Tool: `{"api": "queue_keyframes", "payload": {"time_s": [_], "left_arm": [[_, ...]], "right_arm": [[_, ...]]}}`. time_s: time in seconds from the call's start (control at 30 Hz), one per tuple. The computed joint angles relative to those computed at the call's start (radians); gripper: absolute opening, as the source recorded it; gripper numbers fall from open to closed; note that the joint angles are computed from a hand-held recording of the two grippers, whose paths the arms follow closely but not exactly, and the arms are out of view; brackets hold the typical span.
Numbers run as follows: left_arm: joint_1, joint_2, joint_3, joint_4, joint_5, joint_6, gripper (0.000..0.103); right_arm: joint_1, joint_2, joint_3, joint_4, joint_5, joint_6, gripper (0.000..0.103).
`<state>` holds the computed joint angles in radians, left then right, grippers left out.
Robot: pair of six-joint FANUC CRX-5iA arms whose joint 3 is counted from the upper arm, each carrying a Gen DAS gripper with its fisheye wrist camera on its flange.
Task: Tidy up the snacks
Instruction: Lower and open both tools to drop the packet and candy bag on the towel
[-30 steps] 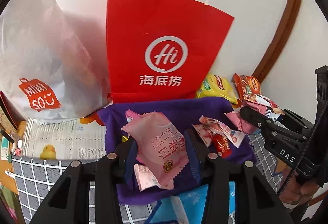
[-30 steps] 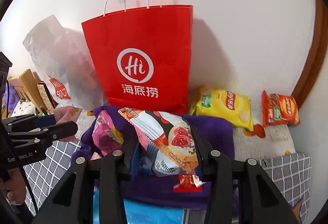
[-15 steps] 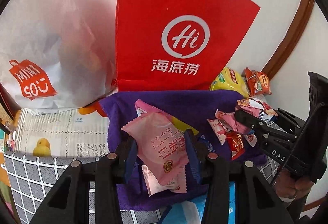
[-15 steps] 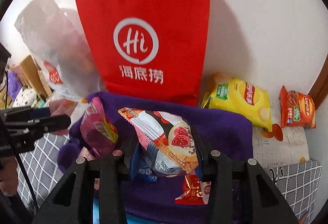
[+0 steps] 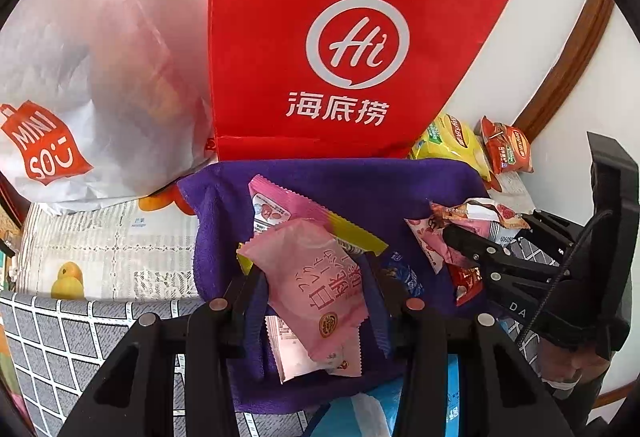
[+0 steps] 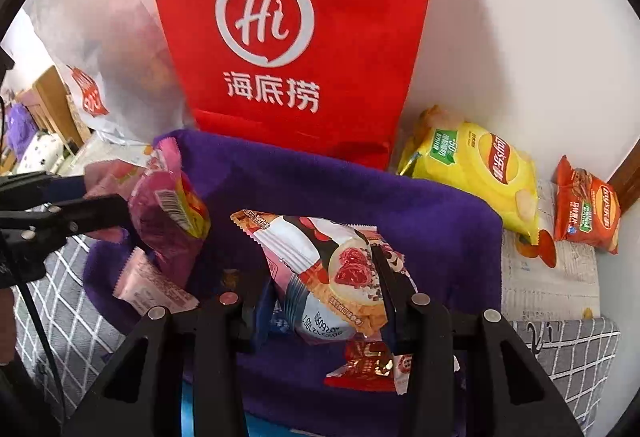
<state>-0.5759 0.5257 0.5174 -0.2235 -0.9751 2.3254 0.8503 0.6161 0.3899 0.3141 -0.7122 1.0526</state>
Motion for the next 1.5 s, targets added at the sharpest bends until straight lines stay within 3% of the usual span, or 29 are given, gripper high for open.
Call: {"api": "queue_keyframes", "payload": {"time_s": [0.5, 0.73, 0.9, 1.03, 1.5], "left_arm": [[0.01, 0.004, -0.012, 0.031, 0.014, -0.025, 0.042], [0.022, 0.016, -0.023, 0.087, 0.032, -0.063, 0.042], [0.019, 0.024, -0.016, 0.09, 0.031, -0.066, 0.042], [0.023, 0.019, -0.035, 0.112, 0.064, -0.081, 0.043], [0.021, 0.041, -0.019, 0.129, 0.065, -0.11, 0.045]], "right_arm": [[-0.01, 0.022, 0.052, -0.088, -0.039, 0.074, 0.043], [-0.008, 0.021, 0.044, -0.058, -0.048, 0.048, 0.046], [-0.008, 0.009, 0.021, -0.027, -0.031, 0.011, 0.058], [-0.005, -0.003, 0.001, -0.001, -0.018, -0.007, 0.058], [-0.012, -0.072, -0.11, 0.112, 0.091, -0.149, 0.063]]}}
